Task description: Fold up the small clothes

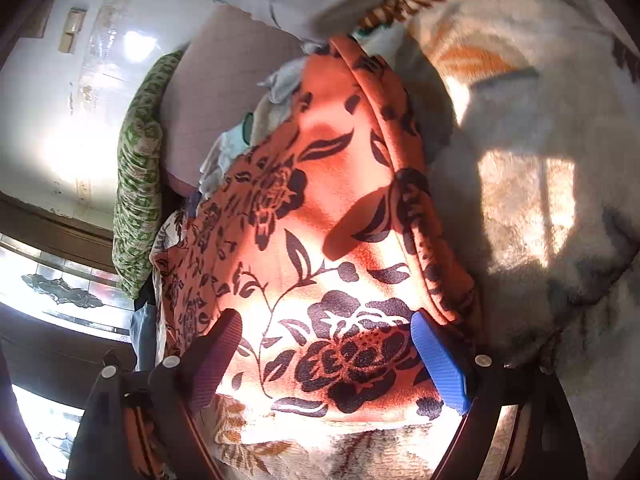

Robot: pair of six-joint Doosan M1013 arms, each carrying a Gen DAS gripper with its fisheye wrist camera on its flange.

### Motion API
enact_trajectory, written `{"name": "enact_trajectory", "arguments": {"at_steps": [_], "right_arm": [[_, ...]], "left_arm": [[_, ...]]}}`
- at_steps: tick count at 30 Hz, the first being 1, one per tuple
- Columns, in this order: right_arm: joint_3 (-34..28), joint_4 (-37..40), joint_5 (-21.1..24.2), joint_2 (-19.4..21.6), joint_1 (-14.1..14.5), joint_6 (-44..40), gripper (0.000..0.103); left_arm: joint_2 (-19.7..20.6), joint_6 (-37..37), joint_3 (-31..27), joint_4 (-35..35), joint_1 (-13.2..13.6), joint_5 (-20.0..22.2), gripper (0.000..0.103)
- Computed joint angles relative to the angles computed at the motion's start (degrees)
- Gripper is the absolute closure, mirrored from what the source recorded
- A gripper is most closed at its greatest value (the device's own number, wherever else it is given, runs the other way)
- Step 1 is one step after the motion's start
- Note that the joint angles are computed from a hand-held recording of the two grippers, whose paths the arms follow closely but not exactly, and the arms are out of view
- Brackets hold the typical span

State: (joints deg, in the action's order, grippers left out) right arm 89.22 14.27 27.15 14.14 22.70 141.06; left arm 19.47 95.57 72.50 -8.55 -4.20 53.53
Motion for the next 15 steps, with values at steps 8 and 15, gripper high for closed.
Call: {"name": "enact_trajectory", "arguments": {"at_steps": [8, 15], "right_arm": [[-2.1, 1.8, -0.7, 0.0, 1.1, -7.7, 0.013], [-3.0, -4.0, 3.8, 0.3, 0.9, -2.1, 0.014]], "left_arm": [[1.6, -2.1, 0.3, 8.3, -1.5, 4.9, 0.005], [0.2, -1.2, 0.6, 6.6, -0.9, -0.3, 0.002]]}}
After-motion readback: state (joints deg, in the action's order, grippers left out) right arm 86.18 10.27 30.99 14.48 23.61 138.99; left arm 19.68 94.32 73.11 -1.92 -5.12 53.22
